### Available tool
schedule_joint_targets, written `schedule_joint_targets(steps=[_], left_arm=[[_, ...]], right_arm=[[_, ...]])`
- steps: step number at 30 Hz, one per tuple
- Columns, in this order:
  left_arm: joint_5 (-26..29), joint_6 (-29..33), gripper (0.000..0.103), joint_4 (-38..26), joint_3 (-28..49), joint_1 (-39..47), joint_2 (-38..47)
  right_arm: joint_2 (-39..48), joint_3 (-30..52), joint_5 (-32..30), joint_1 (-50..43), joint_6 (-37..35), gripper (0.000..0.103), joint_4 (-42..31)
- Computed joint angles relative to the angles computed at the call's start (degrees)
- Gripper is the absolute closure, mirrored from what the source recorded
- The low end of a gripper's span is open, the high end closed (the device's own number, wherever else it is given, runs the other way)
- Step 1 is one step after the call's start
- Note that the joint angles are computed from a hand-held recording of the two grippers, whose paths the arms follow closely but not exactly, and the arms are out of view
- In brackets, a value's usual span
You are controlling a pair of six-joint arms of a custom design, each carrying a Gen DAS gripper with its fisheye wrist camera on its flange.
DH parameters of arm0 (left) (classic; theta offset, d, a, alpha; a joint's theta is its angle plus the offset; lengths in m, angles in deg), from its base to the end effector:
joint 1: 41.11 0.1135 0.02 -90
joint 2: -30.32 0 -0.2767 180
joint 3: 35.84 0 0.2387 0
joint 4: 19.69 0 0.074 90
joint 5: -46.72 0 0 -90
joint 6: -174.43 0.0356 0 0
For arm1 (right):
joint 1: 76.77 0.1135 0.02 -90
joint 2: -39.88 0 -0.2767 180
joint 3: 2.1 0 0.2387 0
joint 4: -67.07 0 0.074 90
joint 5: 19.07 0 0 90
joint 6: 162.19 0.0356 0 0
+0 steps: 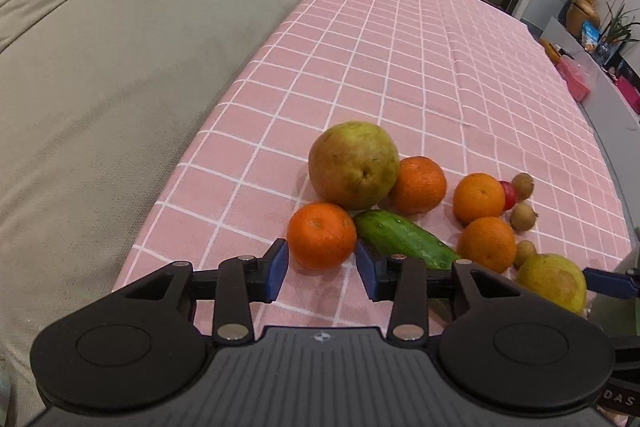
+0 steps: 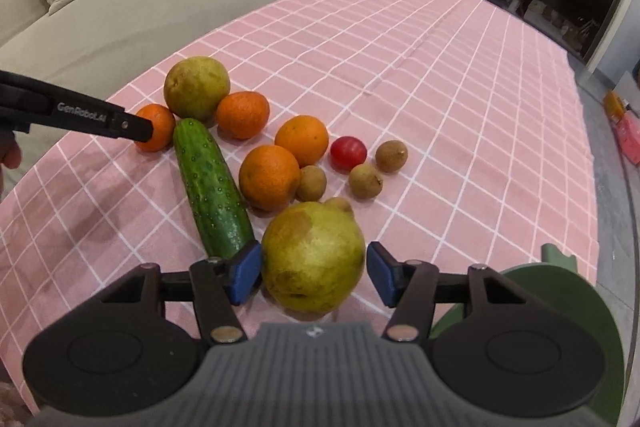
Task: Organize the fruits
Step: 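Grasp an orange with the left gripper while the right gripper grasps a yellow-green pear, then carry the orange and pear over the green colander and open both grippers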
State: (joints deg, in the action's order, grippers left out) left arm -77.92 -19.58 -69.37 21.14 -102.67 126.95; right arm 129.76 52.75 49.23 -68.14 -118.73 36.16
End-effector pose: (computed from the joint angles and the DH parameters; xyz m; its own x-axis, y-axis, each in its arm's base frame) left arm 0.1306 -0.1987 0.1328 -0.5836 -0.5987 -0.5486 -0.6364 0.7568 -0.1489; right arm 0.2536 0.0518 0.1554 -0.4116 -0.7446 -0.5255 -0.8537 0.5169 -0.0637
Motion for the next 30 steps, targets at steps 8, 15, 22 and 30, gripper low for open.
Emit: schedule_joint_targets(steps=[8, 15, 22, 30], left_arm=[[-0.1, 1.8, 0.049, 9.0, -5.2, 2.6, -1.2], [-0.8, 1.4, 0.056, 12.4, -7.0, 2.8, -1.3], [-1.1, -3.5, 0.057, 5.5, -4.4, 0.8, -2.8], [-4.3, -7.7, 0.057, -7.1, 3.6, -4.1, -4.3]], right_arm=[[4.8, 4.9, 2.0, 1.6, 0.0, 0.043, -4.5], [5.7, 6.1, 1.1, 1.1, -0.1, 0.043, -5.6], [4.1, 4.6, 1.8, 1.5, 1.0, 0.044, -4.5], [-3.4, 2.2, 0.4, 1.3, -0.2, 0.045, -7.0]])
